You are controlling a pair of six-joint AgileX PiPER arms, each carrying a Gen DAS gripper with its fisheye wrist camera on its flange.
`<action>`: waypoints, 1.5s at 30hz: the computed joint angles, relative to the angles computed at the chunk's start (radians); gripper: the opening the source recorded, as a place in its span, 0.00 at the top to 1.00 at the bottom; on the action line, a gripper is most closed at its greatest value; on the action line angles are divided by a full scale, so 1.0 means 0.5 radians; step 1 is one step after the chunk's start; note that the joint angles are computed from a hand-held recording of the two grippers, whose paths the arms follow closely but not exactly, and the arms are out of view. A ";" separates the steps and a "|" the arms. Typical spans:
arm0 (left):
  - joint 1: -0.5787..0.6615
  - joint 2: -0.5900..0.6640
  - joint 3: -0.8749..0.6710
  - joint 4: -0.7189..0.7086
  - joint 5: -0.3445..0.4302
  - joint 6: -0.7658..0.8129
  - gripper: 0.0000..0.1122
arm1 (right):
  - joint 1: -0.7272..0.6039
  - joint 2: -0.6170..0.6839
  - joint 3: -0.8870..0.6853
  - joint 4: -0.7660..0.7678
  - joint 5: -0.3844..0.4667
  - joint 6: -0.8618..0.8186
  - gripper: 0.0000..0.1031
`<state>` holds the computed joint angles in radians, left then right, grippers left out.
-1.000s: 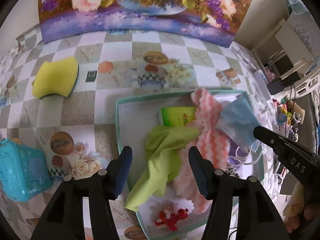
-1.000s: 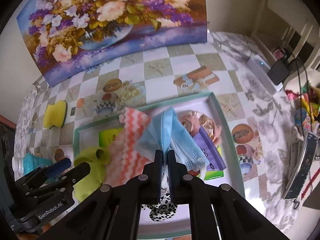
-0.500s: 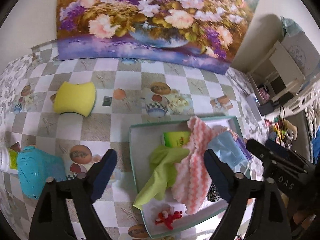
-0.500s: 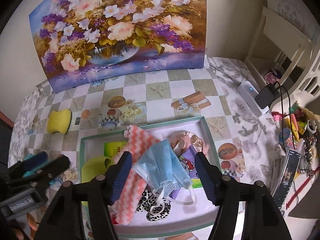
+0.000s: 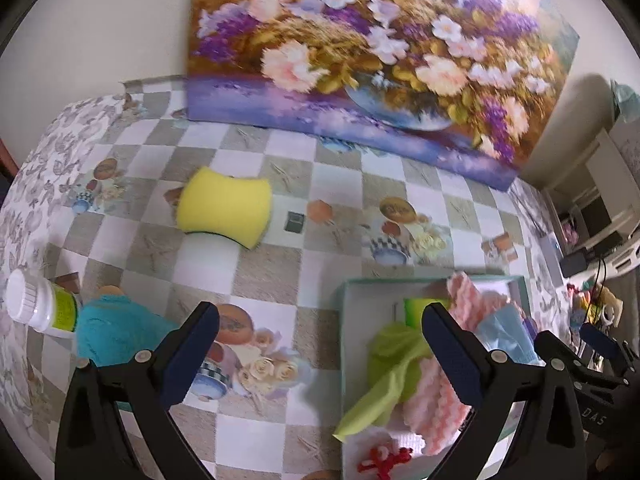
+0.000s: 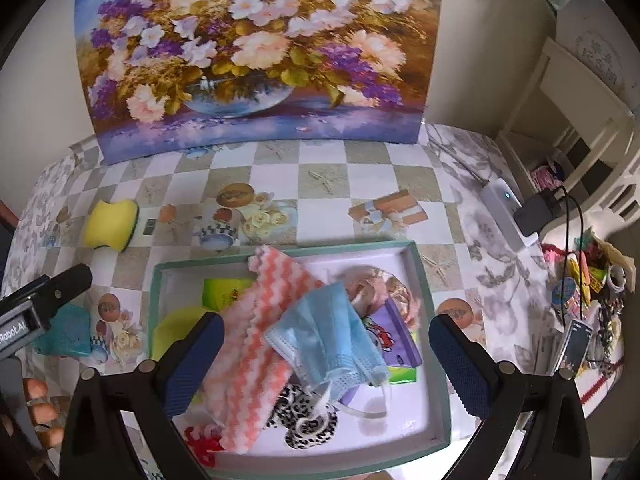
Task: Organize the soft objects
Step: 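Move both open grippers from the tray back to the yellow sponge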
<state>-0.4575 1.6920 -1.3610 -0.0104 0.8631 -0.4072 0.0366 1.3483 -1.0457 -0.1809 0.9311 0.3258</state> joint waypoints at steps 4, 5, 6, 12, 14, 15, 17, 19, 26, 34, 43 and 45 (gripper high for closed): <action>0.074 -0.069 0.071 0.016 -0.043 0.020 0.10 | 0.035 -0.006 -0.001 0.071 -0.045 -0.002 0.00; 0.095 -0.085 0.085 0.012 -0.049 0.031 0.10 | 0.054 0.001 -0.007 0.081 -0.052 0.010 0.00; 0.112 -0.099 0.096 0.009 -0.054 0.041 0.10 | 0.075 0.006 -0.009 0.078 -0.056 0.028 0.00; 0.234 -0.194 0.155 -0.002 -0.071 0.106 0.10 | 0.260 0.051 -0.048 0.000 -0.063 0.174 0.00; 0.289 -0.223 0.162 -0.025 -0.060 0.154 0.10 | 0.325 0.076 -0.075 -0.012 -0.062 0.212 0.00; 0.312 -0.236 0.164 -0.039 -0.052 0.183 0.10 | 0.358 0.089 -0.087 -0.025 -0.058 0.234 0.00; 0.368 -0.263 0.165 -0.049 -0.035 0.227 0.10 | 0.441 0.129 -0.125 -0.059 -0.042 0.283 0.00; 0.436 -0.294 0.164 -0.046 -0.010 0.251 0.10 | 0.523 0.173 -0.166 -0.094 -0.026 0.333 0.00; 0.793 -0.375 0.141 -0.058 0.093 0.424 0.10 | 0.835 0.345 -0.344 -0.172 -0.013 0.462 0.00; 1.237 -0.314 0.107 -0.275 0.180 0.702 0.10 | 1.028 0.555 -0.532 -0.087 -0.063 0.517 0.00; 1.308 -0.131 0.056 -0.400 0.174 0.857 0.10 | 1.034 0.740 -0.655 0.007 -0.152 0.476 0.00; 1.288 -0.064 0.016 -0.435 0.181 0.951 0.10 | 1.009 0.783 -0.680 0.061 -0.184 0.439 0.00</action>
